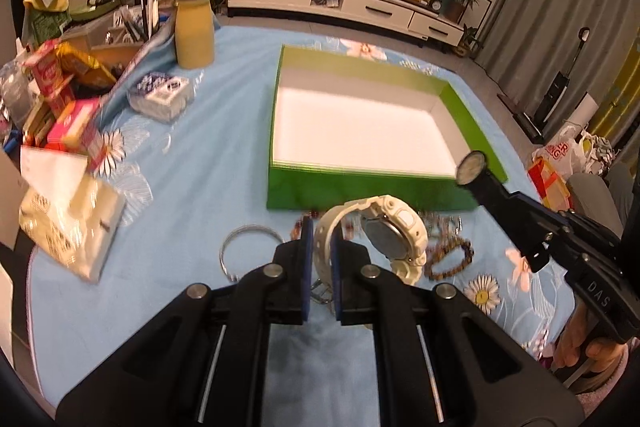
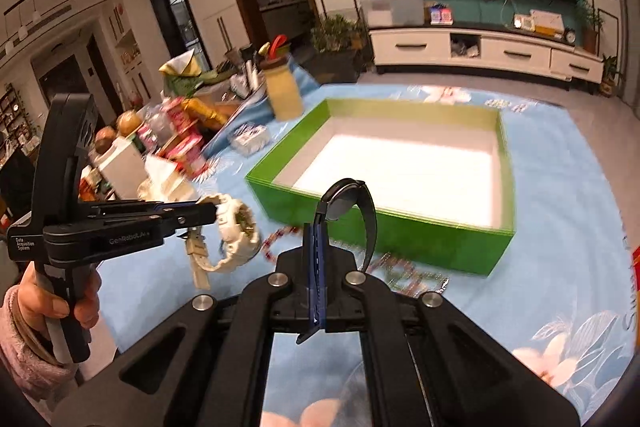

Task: Organize jewelry
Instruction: 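Carry both watches into the green box and open both grippers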

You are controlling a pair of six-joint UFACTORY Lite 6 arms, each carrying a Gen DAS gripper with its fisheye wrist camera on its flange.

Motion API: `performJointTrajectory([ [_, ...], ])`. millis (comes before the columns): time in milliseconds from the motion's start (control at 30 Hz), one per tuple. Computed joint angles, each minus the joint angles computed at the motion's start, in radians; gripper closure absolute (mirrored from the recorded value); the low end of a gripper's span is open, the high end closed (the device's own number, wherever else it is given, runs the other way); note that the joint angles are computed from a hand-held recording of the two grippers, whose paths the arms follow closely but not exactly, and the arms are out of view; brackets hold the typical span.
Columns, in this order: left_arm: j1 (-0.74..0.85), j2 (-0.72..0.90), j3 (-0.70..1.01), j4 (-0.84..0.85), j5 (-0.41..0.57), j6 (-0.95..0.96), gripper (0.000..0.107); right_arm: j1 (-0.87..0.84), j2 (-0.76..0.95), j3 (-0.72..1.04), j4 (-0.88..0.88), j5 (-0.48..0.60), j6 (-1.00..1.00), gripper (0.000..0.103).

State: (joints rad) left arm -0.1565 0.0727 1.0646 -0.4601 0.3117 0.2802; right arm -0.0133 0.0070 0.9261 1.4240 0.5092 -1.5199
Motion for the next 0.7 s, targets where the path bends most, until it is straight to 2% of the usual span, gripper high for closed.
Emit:
performJointTrajectory([
  [200, 0.018, 0.158, 0.225, -0.004, 0.053, -0.008, 0.099, -0.029, 0.121, 0.148, 0.007, -0.03, 0.002, 0.102],
  [433, -0.033, 0.42, 0.569, 0.228, 0.109, -0.226, 0.099, -0.03, 0.32, 0.356, -0.039, -0.053, 0.053, 0.102],
  [567, -0.05, 0.589, 0.783, 0.307, 0.176, -0.301, 0.098, -0.028, 0.43, 0.473, -0.092, -0.053, 0.116, 0.102],
  [700, -0.06, 0.801, 1.061, 0.36, 0.287, -0.359, 0.098, -0.017, 0.531, 0.584, -0.171, -0.066, 0.2, 0.102],
])
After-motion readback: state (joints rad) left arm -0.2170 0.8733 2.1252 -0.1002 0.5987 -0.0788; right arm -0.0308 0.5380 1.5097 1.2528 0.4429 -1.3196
